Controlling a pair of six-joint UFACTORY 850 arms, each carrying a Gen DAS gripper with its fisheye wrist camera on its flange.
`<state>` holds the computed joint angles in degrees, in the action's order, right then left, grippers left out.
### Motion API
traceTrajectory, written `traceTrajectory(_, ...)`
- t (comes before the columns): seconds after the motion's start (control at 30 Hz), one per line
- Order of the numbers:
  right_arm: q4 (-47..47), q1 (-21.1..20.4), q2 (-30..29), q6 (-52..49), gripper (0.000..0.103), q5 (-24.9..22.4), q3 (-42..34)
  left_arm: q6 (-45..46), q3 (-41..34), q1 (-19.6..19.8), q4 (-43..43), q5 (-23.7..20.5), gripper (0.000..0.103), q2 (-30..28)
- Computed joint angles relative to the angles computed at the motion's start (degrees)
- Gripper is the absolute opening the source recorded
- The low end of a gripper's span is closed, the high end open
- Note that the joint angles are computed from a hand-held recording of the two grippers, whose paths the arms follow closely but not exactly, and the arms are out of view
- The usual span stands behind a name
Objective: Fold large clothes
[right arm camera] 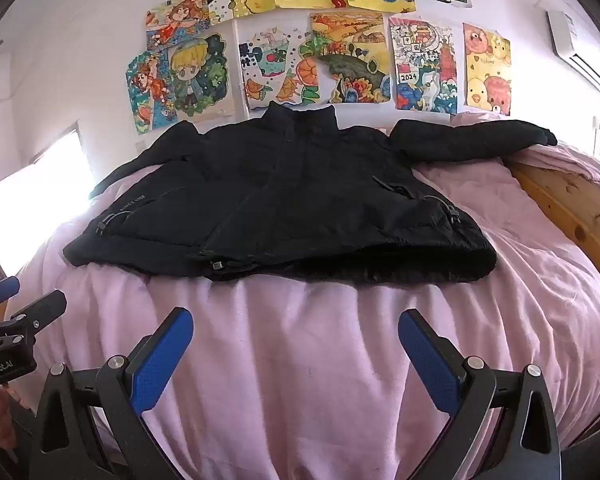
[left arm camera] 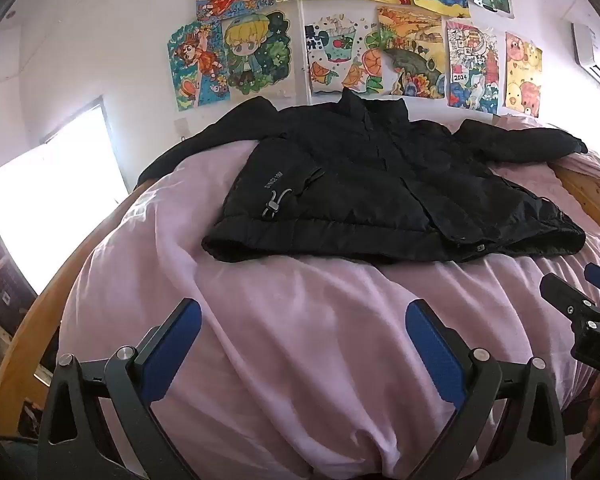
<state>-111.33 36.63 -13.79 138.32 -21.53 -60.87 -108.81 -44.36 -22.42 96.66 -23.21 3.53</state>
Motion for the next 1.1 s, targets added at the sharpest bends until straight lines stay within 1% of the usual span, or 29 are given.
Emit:
traceTrajectory(0.33, -1.3, -0.2, -0.3, 1.2, 0.103, 0.0, 0.0, 0.6, 0.0, 0.0, -0.3, -0.2, 0.1, 0.0)
traceTrajectory(0.73, -0.8, -0.3, -0.3, 0.9, 0.103, 0.4, -0.1, 0.8, 0.0, 0.0, -0.4, -0.3, 0.1, 0.0)
traceTrajectory(0.97, -0.6, -0.2, -0.3, 0.9, 0.103, 0.3, -0.2, 0.1, 0.2, 0.7, 0.9, 0.2, 0.1, 0.2)
traceTrajectory(1.0, -0.8, -0.2, -0.3, 1.1, 0.103, 0.2, -0.2, 0.9, -0.1, -0.1, -0.4, -0.5, 0.1, -0.1)
traceTrajectory(1.1, -0.6, -0.3, -0.5, 0.8, 0.103, 0.3, -0.2, 0.9, -0.1, 0.0, -0.4, -0.3, 0.1, -0.1)
